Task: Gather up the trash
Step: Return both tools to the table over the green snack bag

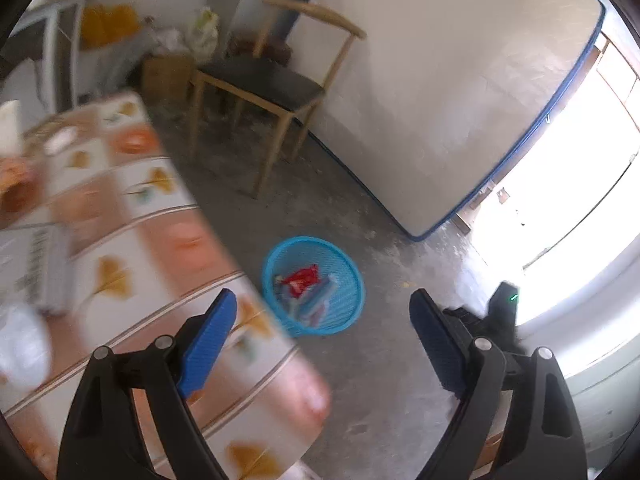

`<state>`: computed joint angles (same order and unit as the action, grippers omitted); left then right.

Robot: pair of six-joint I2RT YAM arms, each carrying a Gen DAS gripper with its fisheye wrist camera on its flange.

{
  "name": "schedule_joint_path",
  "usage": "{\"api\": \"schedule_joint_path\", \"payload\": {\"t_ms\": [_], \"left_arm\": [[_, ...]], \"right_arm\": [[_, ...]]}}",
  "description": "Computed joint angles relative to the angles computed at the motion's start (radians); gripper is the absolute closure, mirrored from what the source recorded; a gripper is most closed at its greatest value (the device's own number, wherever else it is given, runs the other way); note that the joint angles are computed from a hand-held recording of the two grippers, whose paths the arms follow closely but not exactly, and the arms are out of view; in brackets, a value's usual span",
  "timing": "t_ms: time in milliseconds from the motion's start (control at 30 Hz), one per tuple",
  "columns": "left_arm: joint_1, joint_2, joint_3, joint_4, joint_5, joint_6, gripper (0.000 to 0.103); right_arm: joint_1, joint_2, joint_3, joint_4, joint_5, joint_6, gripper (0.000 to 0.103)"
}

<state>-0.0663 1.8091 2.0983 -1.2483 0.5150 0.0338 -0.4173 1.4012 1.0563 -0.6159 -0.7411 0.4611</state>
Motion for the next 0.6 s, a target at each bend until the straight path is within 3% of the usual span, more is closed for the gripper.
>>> {"api": "schedule_joint_path", "payload": {"t_ms": [100, 267, 433, 600], "left_arm": [[0.154, -0.180, -0.195, 0.019, 0.031, 0.091, 0.017], [0.450, -0.360, -0.367, 0.013, 0.116, 0.224, 0.017], [0.811, -0.406, -0.387, -0.090, 0.275, 0.411, 0.017], [1.135, -0.360, -0.339, -0.214, 0.410, 0.592, 0.017]], "right_arm": [[0.055, -0.063, 0.034, -0.070, 0.013, -0.056, 0.033], [0.227, -0.111, 0.129, -0.135, 0.042, -0.095, 0.032], [0.485, -0.071, 0.231, -0.109, 0.092, -0.040, 0.032], [0.766, 0.079, 0.412, -0.113, 0.147, -0.007, 0.033]]}}
